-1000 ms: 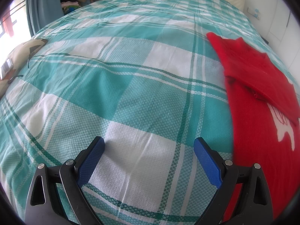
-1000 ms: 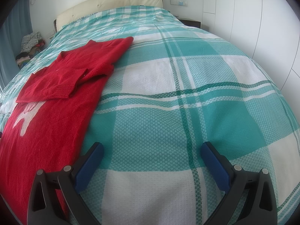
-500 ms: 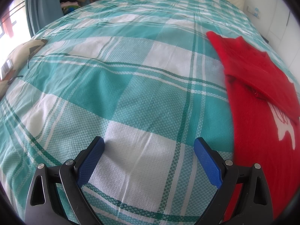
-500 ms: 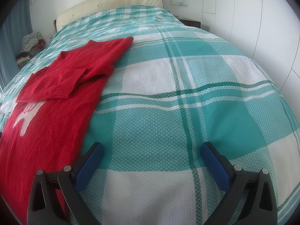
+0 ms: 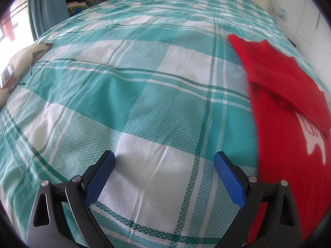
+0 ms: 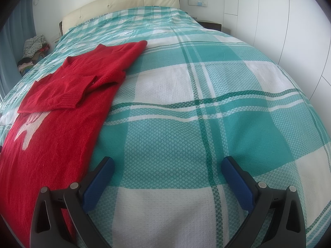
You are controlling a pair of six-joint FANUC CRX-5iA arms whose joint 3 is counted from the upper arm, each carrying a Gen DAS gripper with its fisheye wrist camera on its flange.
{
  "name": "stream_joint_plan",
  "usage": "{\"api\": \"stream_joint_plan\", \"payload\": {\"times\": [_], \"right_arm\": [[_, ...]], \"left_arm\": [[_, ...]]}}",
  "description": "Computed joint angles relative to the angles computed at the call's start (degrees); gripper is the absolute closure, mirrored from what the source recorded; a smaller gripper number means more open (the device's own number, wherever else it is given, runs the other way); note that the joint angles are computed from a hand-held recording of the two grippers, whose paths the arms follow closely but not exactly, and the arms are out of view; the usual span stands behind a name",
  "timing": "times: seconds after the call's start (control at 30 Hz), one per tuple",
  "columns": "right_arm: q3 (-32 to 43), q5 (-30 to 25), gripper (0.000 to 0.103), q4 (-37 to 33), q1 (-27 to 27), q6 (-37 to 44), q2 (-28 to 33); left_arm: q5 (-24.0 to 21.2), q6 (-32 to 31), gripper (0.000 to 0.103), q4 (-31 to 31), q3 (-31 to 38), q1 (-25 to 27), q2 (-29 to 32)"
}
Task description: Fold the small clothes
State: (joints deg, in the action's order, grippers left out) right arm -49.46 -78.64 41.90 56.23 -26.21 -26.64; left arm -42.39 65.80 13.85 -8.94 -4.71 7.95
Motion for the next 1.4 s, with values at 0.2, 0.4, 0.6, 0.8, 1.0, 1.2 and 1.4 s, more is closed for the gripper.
{"api": "stream_joint_plan", "payload": {"times": [0.2,0.4,0.6,0.8,1.0,1.2,1.4], "right_arm": [[0.0,0.0,0.001,0.0,0.0,0.0,0.0],[0.0,0.0,0.001,0.0,0.0,0.0,0.0],[0.0,0.0,0.001,0.0,0.1,0.0,0.0],[0.1,-0.1,0.001,0.0,0.0,0.1,0.1],[0.1,0.0,0.001,0.0,0.0,0.1,0.1],[0.0,0.0,0.001,0.0,-0.1,0.1,0.1],[0.1,0.0,0.001,0.0,0.0,0.1,0.1]], "left_arm": [[0.0,0.0,0.006,-0.1,-0.1,0.0,0.1],[0.1,0.0,0.005,-0.1,-0.1,0.0,0.1],[0.1,0.0,0.005,-0.2,-0.1,0.0,0.1],[0.1,0.0,0.005,-0.2,-0.2,0.0,0.1],[0.5,-0.2,0.005,0.0,-0.6,0.1,0.0],[0.3,0.1,0.005,-0.5,-0.4,0.1,-0.1],[0.3,0.4,0.005,-1.1,-0.4,0.0,-0.3]]}}
